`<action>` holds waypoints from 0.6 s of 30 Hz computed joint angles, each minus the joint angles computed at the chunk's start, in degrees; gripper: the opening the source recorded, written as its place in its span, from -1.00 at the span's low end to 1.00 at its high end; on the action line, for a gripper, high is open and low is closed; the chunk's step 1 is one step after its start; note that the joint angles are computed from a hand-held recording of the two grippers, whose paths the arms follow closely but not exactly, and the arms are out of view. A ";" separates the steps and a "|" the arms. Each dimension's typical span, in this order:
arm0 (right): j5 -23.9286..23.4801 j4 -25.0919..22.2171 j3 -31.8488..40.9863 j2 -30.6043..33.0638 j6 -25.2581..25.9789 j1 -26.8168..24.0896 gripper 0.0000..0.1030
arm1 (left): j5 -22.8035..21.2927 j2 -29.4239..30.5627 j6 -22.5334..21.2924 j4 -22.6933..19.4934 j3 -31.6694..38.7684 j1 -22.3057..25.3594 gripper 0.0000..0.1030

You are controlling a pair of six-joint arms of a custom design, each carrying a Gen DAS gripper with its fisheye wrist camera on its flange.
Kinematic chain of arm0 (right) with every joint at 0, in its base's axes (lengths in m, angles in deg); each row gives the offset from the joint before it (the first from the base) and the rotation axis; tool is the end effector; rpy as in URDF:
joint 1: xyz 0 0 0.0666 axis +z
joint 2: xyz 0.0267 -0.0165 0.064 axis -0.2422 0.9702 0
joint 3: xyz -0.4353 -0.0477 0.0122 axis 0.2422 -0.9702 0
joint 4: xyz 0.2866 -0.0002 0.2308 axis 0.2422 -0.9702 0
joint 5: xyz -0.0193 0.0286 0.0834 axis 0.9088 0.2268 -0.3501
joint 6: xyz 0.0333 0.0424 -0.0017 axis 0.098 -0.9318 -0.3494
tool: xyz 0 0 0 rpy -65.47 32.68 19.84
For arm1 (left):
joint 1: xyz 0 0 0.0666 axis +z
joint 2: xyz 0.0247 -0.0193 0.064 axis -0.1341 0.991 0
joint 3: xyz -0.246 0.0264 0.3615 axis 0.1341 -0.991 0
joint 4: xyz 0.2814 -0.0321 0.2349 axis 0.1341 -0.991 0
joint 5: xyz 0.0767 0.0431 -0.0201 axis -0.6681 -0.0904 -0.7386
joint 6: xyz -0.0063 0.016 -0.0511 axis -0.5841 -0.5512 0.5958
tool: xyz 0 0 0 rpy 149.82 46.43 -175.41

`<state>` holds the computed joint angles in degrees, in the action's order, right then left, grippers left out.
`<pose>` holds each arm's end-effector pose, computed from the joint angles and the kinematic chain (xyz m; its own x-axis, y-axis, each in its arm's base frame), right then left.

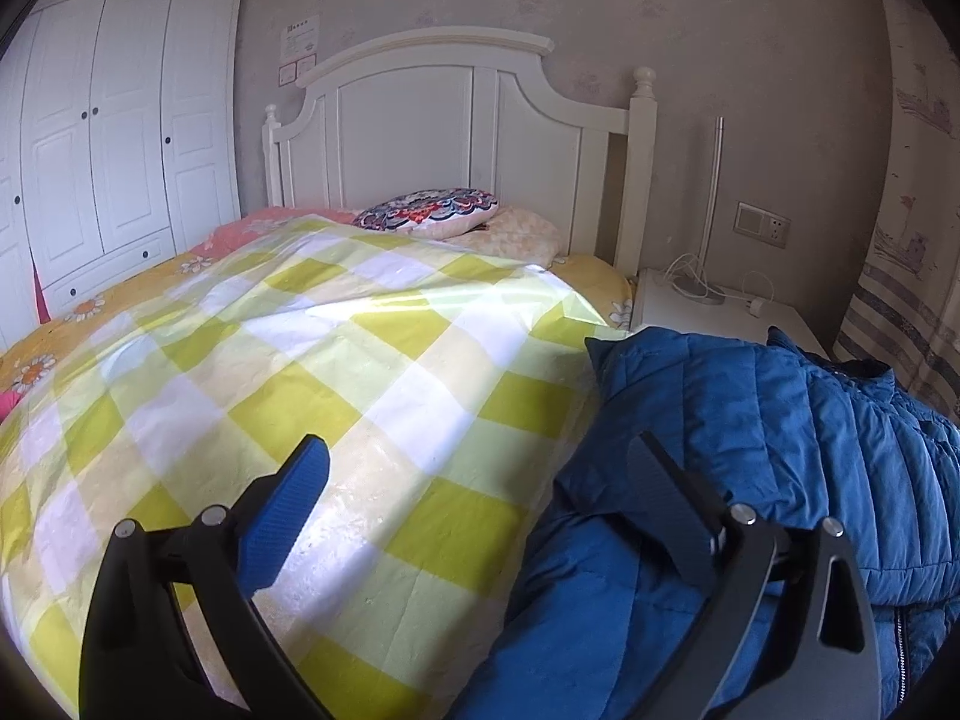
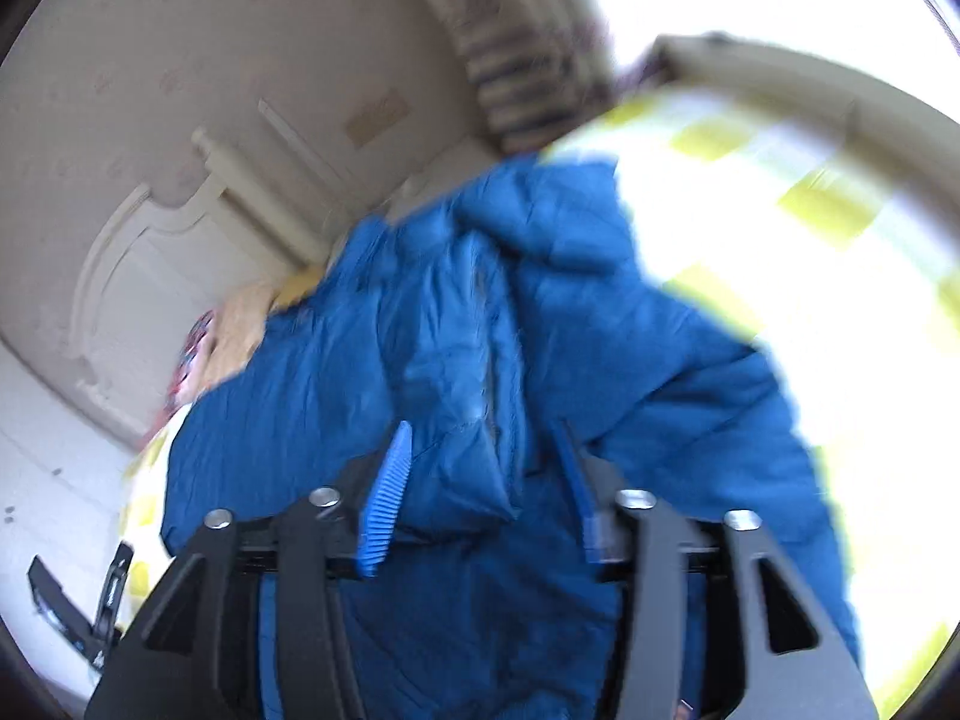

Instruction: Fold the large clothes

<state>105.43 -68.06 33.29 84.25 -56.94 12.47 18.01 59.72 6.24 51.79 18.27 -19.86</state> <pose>0.3779 0.1636 0.4150 -0.2329 0.7197 -0.6540 0.6397 0.6199 0.4544 0.6528 -0.1347 0.4566 -0.5219 0.0454 -0.8518 0.0305 0.9989 0.0346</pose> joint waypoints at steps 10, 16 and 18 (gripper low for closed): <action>-1.27 -17.38 19.35 16.06 18.85 -1.24 0.03 | 0.39 0.20 1.64 -1.24 0.41 0.46 0.95; -0.16 -18.29 18.02 17.22 18.96 -0.11 0.10 | 5.58 -0.42 1.09 -4.14 4.22 -0.46 0.95; -0.36 -16.82 16.70 16.91 18.93 -0.39 0.14 | 8.30 0.92 -1.44 -8.08 8.64 -1.66 0.95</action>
